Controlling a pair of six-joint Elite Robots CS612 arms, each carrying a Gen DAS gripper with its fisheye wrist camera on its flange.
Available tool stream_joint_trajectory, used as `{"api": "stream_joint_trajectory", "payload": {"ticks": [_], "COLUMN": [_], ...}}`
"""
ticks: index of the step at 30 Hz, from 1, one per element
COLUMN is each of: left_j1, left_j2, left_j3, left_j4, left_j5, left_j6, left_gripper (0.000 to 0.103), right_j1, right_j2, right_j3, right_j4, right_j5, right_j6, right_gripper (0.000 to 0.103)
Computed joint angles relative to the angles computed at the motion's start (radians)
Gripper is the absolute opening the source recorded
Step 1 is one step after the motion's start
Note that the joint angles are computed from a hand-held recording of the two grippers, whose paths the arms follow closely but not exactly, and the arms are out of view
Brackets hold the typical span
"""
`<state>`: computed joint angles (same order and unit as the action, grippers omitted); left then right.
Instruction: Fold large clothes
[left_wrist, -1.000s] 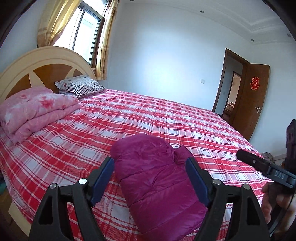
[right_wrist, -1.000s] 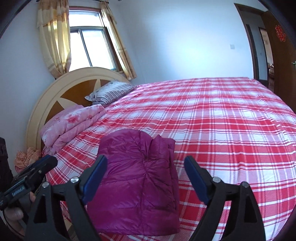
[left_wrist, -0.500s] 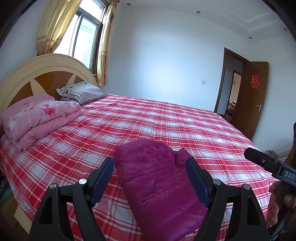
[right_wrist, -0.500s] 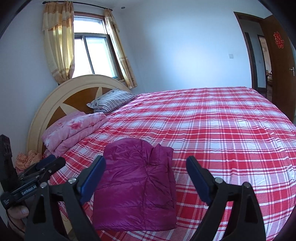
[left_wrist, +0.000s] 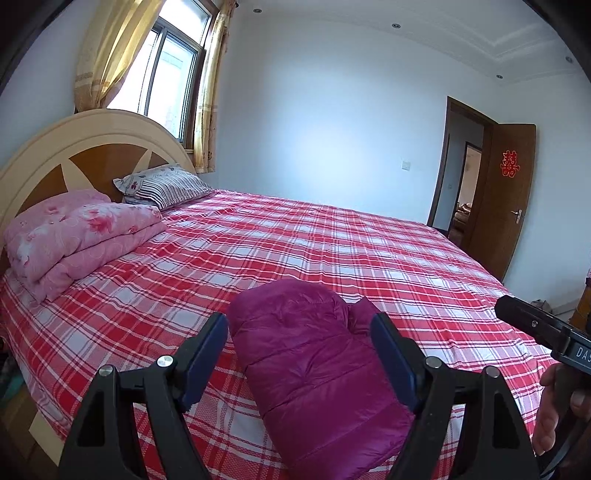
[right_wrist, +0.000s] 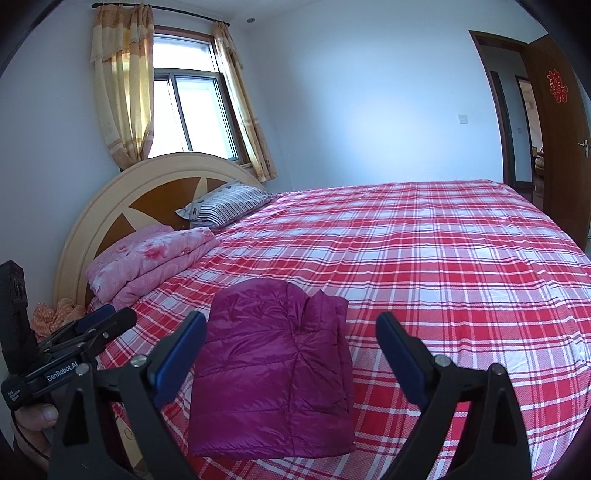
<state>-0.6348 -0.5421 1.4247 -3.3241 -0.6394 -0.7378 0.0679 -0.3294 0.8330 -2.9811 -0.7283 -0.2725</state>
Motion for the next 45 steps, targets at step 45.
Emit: {"api": "stream_joint_trajectory", "payload": {"ticks": [45], "left_j1": [-0.015], "left_j2": [0.005], "left_j3": [-0.025], "left_j4": [0.107], "left_j5": [0.125], "left_j6": [-0.053], "left_gripper": [0.102], "right_j1": [-0.004], "right_j2": [-0.001], "right_j3": [0.012], "right_j4": [-0.005], "right_j5": [0.009], "right_j6": [-0.004], "right_gripper": [0.097]}}
